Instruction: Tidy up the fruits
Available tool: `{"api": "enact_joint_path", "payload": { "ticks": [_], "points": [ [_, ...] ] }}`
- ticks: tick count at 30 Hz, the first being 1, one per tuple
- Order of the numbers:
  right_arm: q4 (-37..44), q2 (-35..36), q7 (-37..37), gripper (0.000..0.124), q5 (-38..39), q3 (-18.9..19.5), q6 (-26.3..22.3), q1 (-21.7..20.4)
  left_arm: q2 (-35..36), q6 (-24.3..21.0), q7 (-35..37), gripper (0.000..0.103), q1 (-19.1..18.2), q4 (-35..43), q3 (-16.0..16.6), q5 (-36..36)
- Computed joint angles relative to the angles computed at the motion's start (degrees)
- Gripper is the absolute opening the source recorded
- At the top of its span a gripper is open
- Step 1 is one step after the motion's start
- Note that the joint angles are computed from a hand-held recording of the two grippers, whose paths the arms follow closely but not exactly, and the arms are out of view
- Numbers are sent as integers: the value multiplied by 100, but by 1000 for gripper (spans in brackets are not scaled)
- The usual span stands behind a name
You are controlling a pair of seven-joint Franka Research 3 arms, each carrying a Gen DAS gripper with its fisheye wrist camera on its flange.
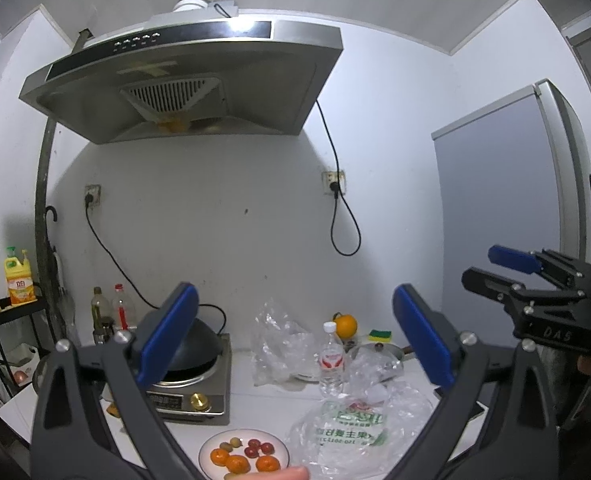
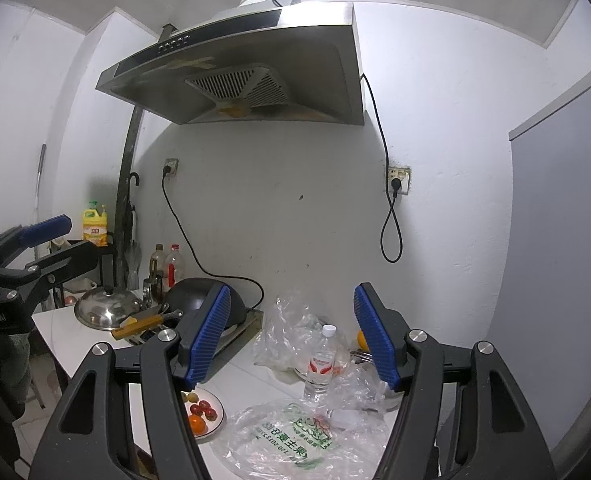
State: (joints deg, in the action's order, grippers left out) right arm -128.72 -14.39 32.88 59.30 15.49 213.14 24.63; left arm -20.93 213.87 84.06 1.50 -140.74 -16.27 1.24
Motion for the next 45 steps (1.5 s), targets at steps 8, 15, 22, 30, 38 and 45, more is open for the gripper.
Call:
{"api": "enact_joint_path", "payload": {
  "ticks": [8, 15, 22, 30, 38, 45],
  "points": [
    [39, 12, -120, 68, 136, 24, 4, 16, -33, -4, -31, 99, -44, -45, 1, 20],
    [37, 18, -127, 68, 142, -17, 5, 62, -20, -60, -38, 99, -13, -4, -16, 28],
    [26, 18, -200, 68, 245, 12, -11, 63, -33, -123, -103, 99, -30, -32, 28, 115],
    [55, 37, -238, 68, 276, 3, -18, 70, -53, -159, -99, 99, 31, -57, -34, 64],
    [102, 69, -329, 68, 361, -6, -85, 66, -42, -196, -140, 99, 37, -60, -15, 76],
    [217, 124, -635, 68, 620, 20, -91, 68, -19, -281, -149, 99, 66, -60, -25, 66]
  ]
}}
